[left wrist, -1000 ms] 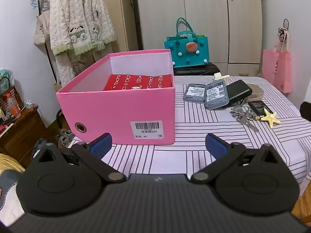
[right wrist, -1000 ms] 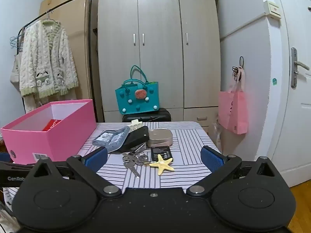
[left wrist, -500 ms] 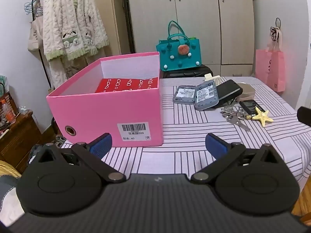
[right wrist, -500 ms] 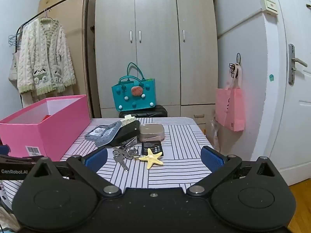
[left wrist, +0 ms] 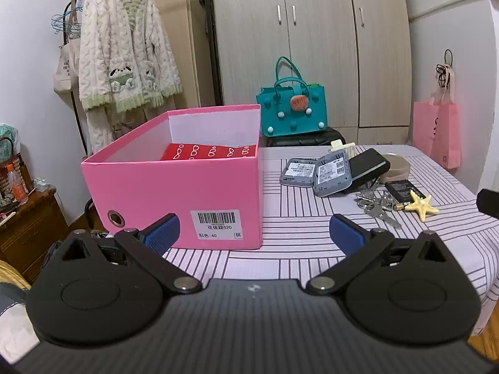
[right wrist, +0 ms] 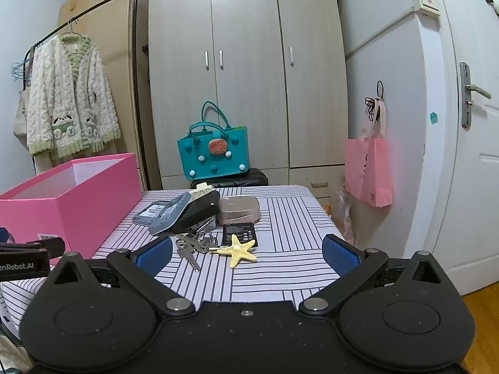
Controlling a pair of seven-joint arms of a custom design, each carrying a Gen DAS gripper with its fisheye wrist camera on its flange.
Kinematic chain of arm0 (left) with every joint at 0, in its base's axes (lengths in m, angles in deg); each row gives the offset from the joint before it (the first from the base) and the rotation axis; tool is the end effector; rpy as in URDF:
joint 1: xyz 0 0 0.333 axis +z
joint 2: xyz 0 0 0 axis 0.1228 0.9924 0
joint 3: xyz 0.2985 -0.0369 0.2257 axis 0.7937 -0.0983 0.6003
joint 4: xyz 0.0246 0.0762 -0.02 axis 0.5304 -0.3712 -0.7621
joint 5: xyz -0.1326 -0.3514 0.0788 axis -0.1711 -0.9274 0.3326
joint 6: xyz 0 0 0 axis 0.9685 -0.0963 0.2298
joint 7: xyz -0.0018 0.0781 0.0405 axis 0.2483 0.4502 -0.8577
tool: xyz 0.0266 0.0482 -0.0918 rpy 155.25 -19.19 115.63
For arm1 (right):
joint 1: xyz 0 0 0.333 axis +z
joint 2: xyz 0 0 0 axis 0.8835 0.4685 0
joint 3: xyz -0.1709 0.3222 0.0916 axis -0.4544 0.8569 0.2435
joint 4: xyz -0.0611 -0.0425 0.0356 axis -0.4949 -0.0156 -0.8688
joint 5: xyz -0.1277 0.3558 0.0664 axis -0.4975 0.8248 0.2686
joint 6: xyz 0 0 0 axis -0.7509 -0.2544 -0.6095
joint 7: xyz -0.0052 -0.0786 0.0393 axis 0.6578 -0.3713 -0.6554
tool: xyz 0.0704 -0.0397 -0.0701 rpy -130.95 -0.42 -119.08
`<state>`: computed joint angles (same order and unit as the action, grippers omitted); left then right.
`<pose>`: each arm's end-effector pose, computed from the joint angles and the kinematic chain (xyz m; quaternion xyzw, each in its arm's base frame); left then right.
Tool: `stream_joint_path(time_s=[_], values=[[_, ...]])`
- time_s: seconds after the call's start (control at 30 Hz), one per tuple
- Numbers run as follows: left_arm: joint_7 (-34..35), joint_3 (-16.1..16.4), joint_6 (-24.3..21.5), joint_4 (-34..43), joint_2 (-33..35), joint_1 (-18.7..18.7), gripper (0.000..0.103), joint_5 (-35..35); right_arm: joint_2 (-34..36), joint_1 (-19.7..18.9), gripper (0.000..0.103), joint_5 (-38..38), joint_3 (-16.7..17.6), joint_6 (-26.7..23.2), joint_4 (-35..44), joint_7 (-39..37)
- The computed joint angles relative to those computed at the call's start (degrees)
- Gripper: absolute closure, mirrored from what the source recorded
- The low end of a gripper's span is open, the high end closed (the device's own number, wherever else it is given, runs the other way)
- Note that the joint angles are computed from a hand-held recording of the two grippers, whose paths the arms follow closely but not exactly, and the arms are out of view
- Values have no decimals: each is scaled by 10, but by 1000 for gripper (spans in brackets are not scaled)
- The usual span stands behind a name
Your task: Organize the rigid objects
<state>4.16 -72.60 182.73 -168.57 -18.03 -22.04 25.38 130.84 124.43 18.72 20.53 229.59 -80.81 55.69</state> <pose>0.6630 -0.3729 0.3864 -0.6341 0.5403 -0.3243 0.4482 0.6747 0.3994 0.3993 -0.5980 0.5513 -0.3678 0.4509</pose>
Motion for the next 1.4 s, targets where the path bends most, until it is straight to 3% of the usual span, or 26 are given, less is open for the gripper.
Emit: stream_joint_path(time_s=[0.2,0.63,0.77,0.97,1.4], values=[[-7,0,-17,3,4,-6,0,5,-3,-4,0,5,9,7,0,-8],[19,0,17,4,3,-1,0,-5,0,-4,0,10,7,4,-1,-5],[20,0,23,6,6,1,0,-10,-9,-27,0,-1,49,40,0,-35],[27,0,50,8,8,9,0,-23,-9,-38,0,18,71,55,10,-82],[30,7,47,9,9,3,0,-22,-12,-58,0,81,115,65,35,-171]])
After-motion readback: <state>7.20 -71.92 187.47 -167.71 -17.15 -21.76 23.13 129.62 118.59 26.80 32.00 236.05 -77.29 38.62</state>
